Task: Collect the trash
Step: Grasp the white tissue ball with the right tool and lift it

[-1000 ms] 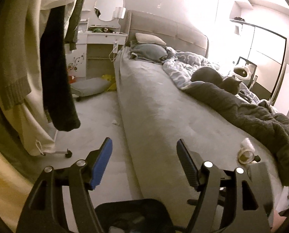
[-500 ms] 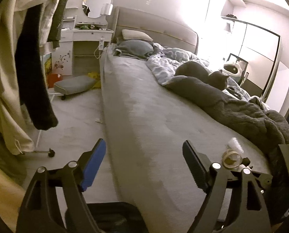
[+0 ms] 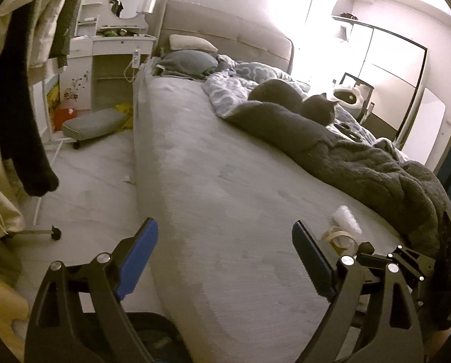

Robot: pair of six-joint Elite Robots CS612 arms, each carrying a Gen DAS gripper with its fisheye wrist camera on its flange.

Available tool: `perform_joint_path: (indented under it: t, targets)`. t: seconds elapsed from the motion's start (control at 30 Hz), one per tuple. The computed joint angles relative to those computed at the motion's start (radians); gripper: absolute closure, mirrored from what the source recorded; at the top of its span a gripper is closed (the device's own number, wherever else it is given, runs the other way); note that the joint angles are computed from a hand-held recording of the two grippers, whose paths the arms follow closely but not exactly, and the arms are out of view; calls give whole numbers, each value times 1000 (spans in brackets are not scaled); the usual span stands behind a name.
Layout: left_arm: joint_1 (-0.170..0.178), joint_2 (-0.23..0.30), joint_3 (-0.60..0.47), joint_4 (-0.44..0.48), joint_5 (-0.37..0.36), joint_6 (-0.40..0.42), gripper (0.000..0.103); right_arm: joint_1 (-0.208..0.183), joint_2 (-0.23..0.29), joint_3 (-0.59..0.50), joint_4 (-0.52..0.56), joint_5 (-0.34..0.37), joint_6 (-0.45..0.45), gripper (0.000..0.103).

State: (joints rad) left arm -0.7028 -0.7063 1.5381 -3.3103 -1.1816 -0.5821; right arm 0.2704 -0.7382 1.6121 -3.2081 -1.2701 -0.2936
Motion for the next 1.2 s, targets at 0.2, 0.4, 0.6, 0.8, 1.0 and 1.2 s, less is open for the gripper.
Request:
perform_joint_path:
  t: [0.2, 0.4, 0.6, 0.8, 1.0, 1.2]
  targets:
    - [-4, 26, -42, 15, -44, -9, 10, -18, -2, 22, -18, -28, 0, 22]
    - [-13, 53, -85, 29, -78, 1, 9, -36, -5, 38, -34, -46, 10, 22]
    - [-19, 72, -116, 41, -99, 11, 9, -49, -6, 51, -43, -89, 28, 22]
    - [-26, 91, -148, 49, -122, 17, 9, -64, -7, 64, -69, -132, 64, 61]
    - [-31, 112, -178, 60, -156, 27, 9, -83, -15, 84, -98, -88, 100, 71]
    - [-27, 141, -221, 70, -237, 2, 9, -107, -24, 107, -161, -15, 142, 72]
